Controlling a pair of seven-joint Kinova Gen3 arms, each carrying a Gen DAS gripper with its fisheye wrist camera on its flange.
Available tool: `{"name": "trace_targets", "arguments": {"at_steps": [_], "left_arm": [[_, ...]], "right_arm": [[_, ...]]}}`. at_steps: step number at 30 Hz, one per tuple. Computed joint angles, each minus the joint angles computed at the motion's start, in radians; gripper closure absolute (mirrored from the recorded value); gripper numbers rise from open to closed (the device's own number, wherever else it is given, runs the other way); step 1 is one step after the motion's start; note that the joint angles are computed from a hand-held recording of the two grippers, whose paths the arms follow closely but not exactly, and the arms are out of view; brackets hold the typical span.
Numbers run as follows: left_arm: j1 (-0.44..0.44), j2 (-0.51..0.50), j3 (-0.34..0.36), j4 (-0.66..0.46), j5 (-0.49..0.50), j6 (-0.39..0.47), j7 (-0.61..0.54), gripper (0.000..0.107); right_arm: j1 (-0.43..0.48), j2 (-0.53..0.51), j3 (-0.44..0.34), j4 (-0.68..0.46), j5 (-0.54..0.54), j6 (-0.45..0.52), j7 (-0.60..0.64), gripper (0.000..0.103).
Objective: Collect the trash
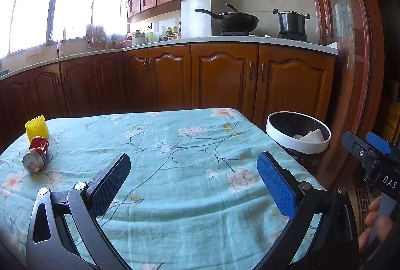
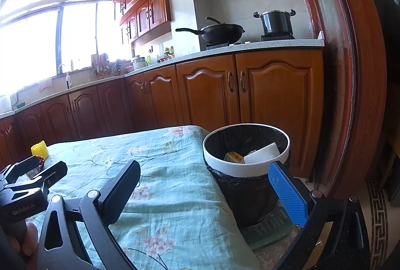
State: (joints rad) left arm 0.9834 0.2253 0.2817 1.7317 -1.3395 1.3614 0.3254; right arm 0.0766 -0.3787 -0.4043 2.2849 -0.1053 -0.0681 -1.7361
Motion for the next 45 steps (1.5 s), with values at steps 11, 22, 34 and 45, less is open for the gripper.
{"name": "trace_targets", "arguments": {"at_steps": [11, 22, 34, 45], "left_arm": [[-0.003, -0.002, 0.000, 0.001, 0.000, -0.007, -0.005, 0.004], [-0.009, -0.006, 0.001, 0.005, -0.001, -0.017, -0.004, 0.004], [-0.009, -0.007, 0.002, 0.005, 0.000, -0.013, 0.002, 0.004], [-0.008, -0.005, 0.002, 0.003, 0.001, -0.010, 0.001, 0.004]], "right_arm": [[-0.016, 0.000, 0.012, -0.002, 0.000, 0.000, 0.000, 0.000], [-0.034, -0.005, 0.017, -0.002, 0.000, 0.001, -0.002, 0.000], [-0.050, -0.011, 0.023, -0.007, 0.008, 0.010, -0.008, 0.000], [-0.055, -0.017, 0.024, -0.010, 0.012, 0.014, -0.016, 0.000]]}}
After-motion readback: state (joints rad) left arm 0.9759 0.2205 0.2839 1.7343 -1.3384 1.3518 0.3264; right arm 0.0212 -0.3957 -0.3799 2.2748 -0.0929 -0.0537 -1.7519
